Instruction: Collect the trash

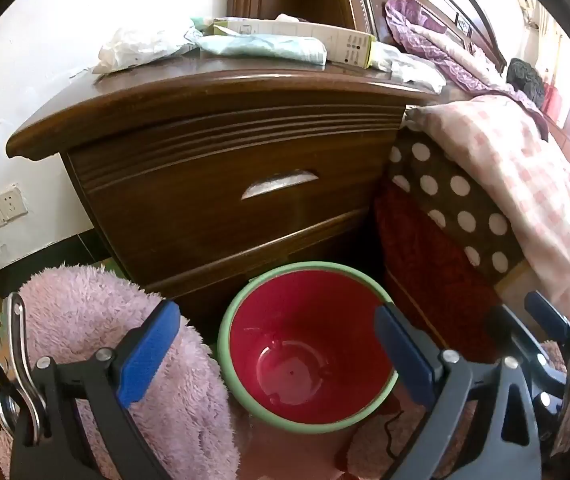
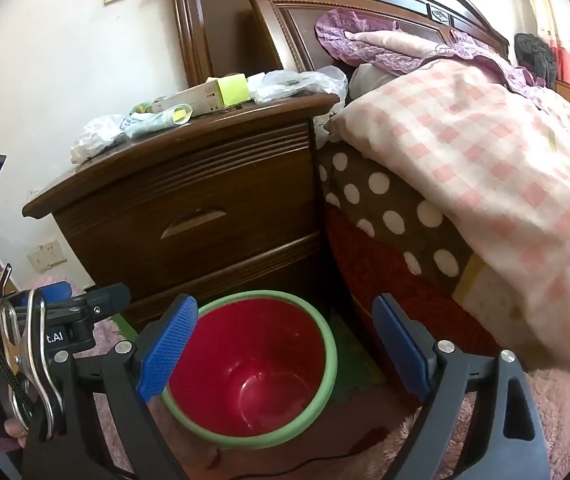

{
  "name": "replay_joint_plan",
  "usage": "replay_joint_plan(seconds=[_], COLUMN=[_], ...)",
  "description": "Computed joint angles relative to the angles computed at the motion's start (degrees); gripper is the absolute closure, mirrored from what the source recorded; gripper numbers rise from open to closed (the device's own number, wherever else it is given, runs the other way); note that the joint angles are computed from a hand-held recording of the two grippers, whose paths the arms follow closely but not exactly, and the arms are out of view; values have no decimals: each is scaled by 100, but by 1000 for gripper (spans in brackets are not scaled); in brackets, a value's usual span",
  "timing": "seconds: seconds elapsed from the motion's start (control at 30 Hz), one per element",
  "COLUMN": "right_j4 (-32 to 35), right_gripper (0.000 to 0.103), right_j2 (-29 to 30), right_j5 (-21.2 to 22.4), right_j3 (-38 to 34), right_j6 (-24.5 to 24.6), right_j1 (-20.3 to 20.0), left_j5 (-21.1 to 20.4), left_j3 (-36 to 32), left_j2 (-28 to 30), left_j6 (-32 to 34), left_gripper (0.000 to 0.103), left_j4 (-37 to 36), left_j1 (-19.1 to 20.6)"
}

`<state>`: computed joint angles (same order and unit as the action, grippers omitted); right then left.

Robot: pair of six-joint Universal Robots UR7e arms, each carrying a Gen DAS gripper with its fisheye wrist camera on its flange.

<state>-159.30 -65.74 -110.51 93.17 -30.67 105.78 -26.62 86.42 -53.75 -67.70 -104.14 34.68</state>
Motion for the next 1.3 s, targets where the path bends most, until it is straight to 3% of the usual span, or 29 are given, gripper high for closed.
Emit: replay_joint_plan(seconds=[1.3], right_j4=[51], right_gripper=[12], right_j2=[-3], right_j5=[51], right_j3=[-21], right_j6=[48], right_j1=[-34], left_j5=[-34], left_j3=[82], left_j2=[5], left_j6=[48], left_gripper=[3], left_j4=[-196], left_j1=[-1])
